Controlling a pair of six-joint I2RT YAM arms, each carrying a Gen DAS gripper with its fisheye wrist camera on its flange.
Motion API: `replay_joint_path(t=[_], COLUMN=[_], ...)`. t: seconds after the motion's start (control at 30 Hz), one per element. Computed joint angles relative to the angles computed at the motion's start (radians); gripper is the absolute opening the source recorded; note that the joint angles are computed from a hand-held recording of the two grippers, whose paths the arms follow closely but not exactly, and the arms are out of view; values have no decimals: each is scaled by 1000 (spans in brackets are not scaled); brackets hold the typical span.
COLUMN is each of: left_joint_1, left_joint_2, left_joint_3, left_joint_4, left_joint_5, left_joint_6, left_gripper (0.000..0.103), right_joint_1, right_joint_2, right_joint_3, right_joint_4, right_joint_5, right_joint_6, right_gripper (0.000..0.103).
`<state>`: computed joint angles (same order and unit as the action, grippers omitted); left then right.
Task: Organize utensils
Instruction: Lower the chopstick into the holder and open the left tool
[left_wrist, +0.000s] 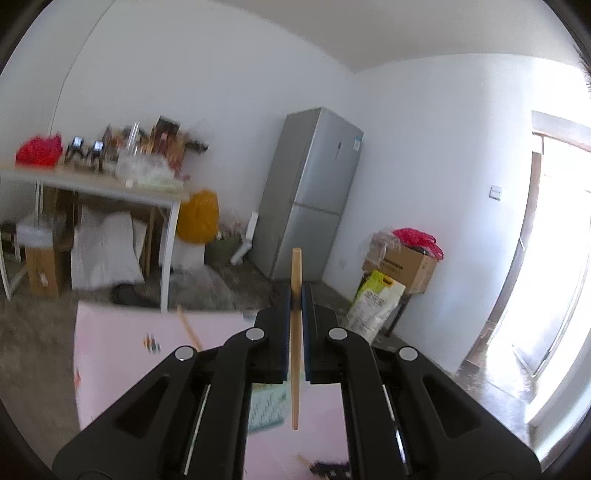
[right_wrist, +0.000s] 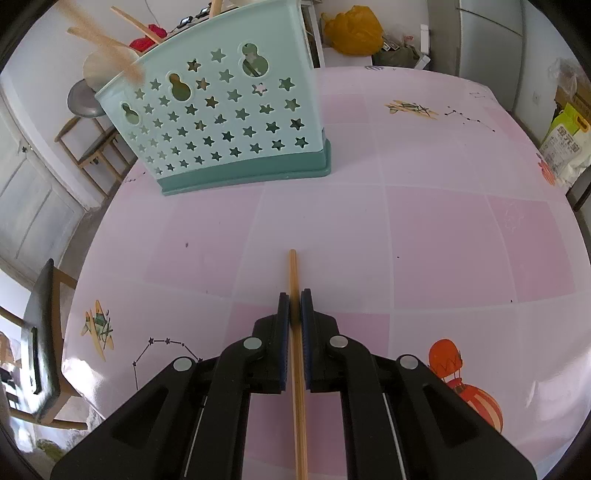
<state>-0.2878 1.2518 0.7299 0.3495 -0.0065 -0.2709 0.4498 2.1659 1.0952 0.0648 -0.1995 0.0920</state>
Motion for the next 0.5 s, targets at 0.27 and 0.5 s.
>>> replay_joint_path(t=[0.27,0.5], left_joint_1=[-18,-19], left_joint_2=[64,221], left_joint_3=[158,231], left_joint_4=[-9,3], left_joint_5=[-64,-169], left_joint_6=[110,147], left_gripper=[4,4], right_joint_1=[0,-3], right_joint_2=[2,8], right_joint_3=[5,16], right_joint_4=[-3,-11], right_joint_5=[-2,-9], right_joint_6=[5,5], right_gripper=[7,7])
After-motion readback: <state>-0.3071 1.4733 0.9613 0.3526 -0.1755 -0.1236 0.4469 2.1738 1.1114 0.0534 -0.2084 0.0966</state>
